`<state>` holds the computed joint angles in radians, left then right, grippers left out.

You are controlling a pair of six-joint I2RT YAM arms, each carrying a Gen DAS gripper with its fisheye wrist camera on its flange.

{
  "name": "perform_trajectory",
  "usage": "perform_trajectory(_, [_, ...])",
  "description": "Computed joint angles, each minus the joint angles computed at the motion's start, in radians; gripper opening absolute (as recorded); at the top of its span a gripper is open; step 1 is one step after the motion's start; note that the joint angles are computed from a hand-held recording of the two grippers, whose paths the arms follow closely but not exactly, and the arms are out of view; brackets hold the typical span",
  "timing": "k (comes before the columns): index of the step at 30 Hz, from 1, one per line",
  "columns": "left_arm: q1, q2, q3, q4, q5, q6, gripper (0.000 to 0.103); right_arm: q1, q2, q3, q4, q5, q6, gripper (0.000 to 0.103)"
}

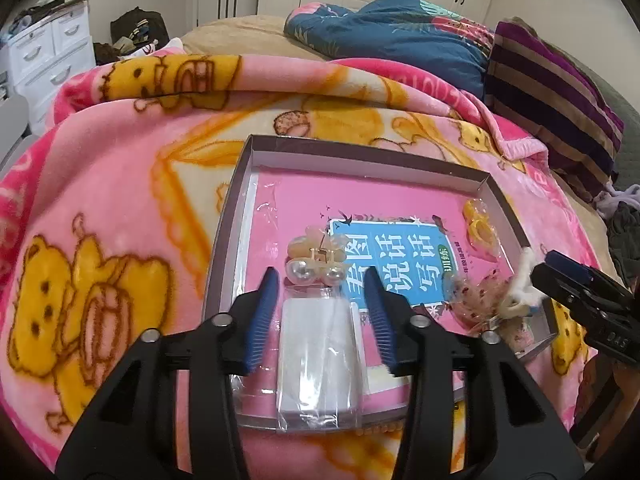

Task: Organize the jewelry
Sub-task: 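Open both tools to release the packet and white clip, then withdraw, then grasp the beige coiled hair tie with left tool while right tool grasps the pink pom-pom clip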

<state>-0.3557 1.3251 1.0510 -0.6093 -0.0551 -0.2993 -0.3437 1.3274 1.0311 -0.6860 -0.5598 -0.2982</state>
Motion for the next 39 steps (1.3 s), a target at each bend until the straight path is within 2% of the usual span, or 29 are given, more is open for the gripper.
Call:
perform_trajectory(5, [-0.009, -0.035, 0.005, -0.016, -0.010, -0.005, 0.055, -0.051, -0.057, -0.008, -0.039, -0.052, -0.014, 0.090])
perform_trajectory(7, [-0.024, -0.068, 0.004, -0.025, -0.028, -0.010, 0.067, -0.080, -0.085, -0.009, -0.067, -0.084, -0.032, 0.093])
perform_trajectory(9, [-0.038, -0.099, 0.007, -0.037, -0.045, -0.013, 0.071, -0.120, -0.122, -0.016, -0.107, -0.122, -0.063, 0.096])
perform_trajectory(13, [-0.073, -0.157, 0.006, -0.066, -0.090, -0.026, 0.087, -0.183, -0.176, -0.018, -0.197, -0.174, -0.139, 0.097])
perform_trajectory(19, [-0.132, -0.230, 0.002, -0.123, -0.157, -0.055, 0.093, -0.303, -0.244, -0.007, -0.363, -0.250, -0.304, 0.097])
perform_trajectory(25, [-0.198, -0.301, -0.008, -0.174, -0.192, -0.102, 0.093, -0.409, -0.277, 0.008, -0.519, -0.293, -0.482, 0.098])
perform_trajectory(31, [-0.292, -0.358, -0.060, -0.227, -0.231, -0.162, 0.093, -0.487, -0.305, -0.014, -0.627, -0.297, -0.644, 0.098])
perform_trajectory(39, [-0.335, -0.357, -0.163, -0.244, -0.216, -0.214, 0.093, -0.571, -0.340, -0.119, -0.705, -0.251, -0.818, 0.098])
